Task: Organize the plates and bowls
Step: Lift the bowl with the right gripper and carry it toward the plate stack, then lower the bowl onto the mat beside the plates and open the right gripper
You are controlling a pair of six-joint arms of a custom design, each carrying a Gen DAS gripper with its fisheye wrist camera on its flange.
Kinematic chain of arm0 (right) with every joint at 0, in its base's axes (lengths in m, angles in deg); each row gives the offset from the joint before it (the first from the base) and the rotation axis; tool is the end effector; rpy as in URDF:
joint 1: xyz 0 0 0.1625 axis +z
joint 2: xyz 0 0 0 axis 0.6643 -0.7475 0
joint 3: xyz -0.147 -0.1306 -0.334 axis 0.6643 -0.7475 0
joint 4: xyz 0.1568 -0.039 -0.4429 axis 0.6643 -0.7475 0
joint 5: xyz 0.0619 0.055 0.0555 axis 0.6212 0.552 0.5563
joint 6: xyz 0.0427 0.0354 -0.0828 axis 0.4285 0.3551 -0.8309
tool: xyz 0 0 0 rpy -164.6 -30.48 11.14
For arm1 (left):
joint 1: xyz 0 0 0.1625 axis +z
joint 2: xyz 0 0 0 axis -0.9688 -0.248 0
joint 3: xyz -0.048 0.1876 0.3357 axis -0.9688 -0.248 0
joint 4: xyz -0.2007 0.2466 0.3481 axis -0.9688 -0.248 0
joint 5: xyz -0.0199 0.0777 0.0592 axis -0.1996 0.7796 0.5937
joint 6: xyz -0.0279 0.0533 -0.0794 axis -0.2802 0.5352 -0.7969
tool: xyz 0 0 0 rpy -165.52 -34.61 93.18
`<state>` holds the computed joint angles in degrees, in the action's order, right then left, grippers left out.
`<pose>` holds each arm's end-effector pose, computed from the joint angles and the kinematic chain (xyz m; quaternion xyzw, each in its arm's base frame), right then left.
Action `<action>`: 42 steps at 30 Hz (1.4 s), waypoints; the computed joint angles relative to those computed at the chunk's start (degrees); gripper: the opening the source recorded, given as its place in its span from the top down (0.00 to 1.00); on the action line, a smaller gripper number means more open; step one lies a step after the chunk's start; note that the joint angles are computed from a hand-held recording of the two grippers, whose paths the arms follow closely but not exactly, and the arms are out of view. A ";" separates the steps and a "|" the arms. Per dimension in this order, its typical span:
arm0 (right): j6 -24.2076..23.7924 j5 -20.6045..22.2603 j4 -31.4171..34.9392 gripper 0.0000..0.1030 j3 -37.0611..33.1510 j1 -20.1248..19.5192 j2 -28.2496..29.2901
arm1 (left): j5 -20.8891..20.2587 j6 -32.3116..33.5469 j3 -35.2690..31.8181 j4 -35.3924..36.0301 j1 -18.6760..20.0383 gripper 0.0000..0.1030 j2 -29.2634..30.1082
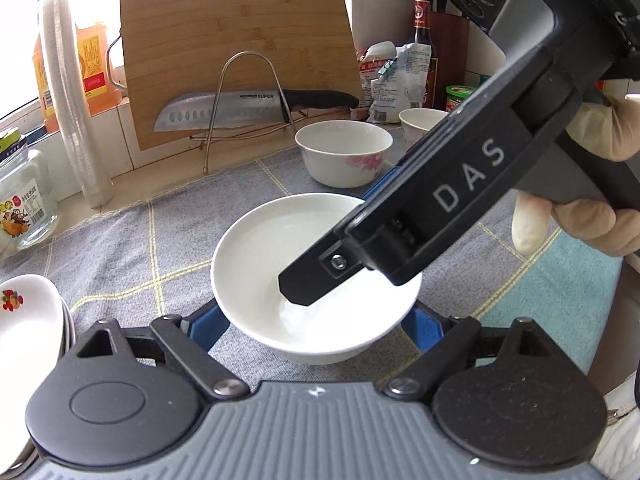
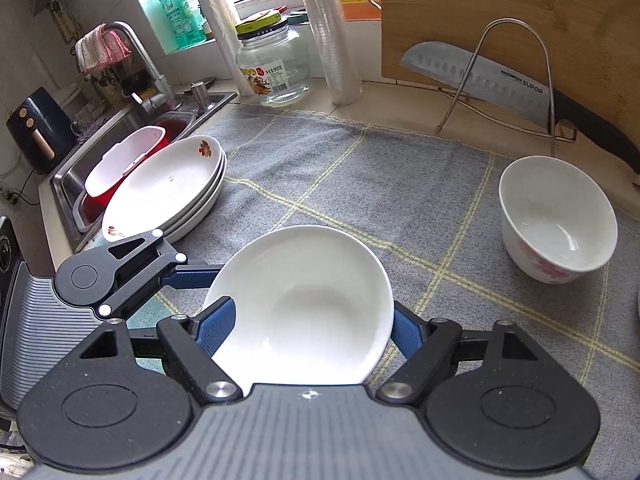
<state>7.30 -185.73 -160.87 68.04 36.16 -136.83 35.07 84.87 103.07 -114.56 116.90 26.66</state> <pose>-0.0057 -0.6003 0.2273 0.3672 -0.9180 0.0801 0.1266 -0.2628 -0.4983 -0.1006 0.3466 0.8488 -0.2955 0.2685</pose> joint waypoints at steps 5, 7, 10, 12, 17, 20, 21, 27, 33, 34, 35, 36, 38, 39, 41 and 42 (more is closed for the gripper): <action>0.32 -0.55 -1.24 0.17 0.81 0.29 0.42 | -0.45 -0.50 0.47 0.64 0.42 0.12 -0.59; 0.22 -0.76 -1.64 0.17 1.08 0.32 0.43 | -0.57 -0.61 0.73 0.73 0.45 0.12 -0.77; 0.36 -0.86 -1.89 0.17 1.25 0.28 0.53 | -0.89 -1.04 1.02 0.84 0.57 0.12 -1.00; 0.47 -0.81 -1.89 0.17 1.31 0.23 0.57 | -0.93 -1.32 1.05 1.01 0.63 0.12 -1.04; 0.20 -0.69 -2.53 0.17 1.72 0.17 0.51 | -0.65 -1.82 1.06 1.00 0.51 0.12 -0.91; 0.10 -0.37 -2.62 0.14 1.96 -0.02 0.49 | -0.54 -1.69 0.96 0.46 0.41 0.11 -0.54; 0.03 -0.45 -2.91 0.13 2.11 -0.03 0.49 | -0.59 -1.58 0.98 0.18 0.39 0.11 -0.46; -1.40 1.00 -5.33 0.00 3.56 -0.70 -0.63 | -1.55 -1.91 1.77 -2.93 0.46 0.03 -0.53; -4.61 0.47 -12.54 0.00 5.94 -1.24 -2.03 | -0.49 -3.15 3.37 -3.48 -0.21 0.03 -1.45; -5.54 0.27 -14.01 0.00 6.43 -1.33 -2.26 | 0.25 -3.66 3.58 -2.89 -0.50 0.02 -1.71; -6.56 -0.07 -15.78 0.00 6.93 -1.46 -2.43 | 1.19 -4.27 3.65 -2.22 -0.76 0.01 -1.84; -7.50 -0.36 -17.87 0.00 7.51 -1.61 -2.54 | 1.83 -4.83 3.73 -1.34 -0.94 0.01 -2.10; -10.03 -1.01 -22.17 0.00 8.65 -2.02 -2.63 | 2.53 -5.91 3.89 0.13 -1.27 0.01 -2.60; -11.22 -1.02 -24.43 0.00 9.23 -2.35 -2.72 | 2.61 -6.32 3.98 1.06 -1.37 0.01 -2.95; -13.23 -0.62 -28.37 0.00 10.15 -3.09 -2.87 | 2.25 -7.00 4.17 3.01 -1.53 0.01 -3.87; -13.81 -0.64 -29.09 0.00 10.23 -3.36 -3.00 | 2.02 -7.15 4.19 3.41 -1.61 0.01 -4.14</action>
<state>-6.51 -186.37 -189.96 78.27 32.79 -139.82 37.09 77.72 107.26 -111.15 115.30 22.52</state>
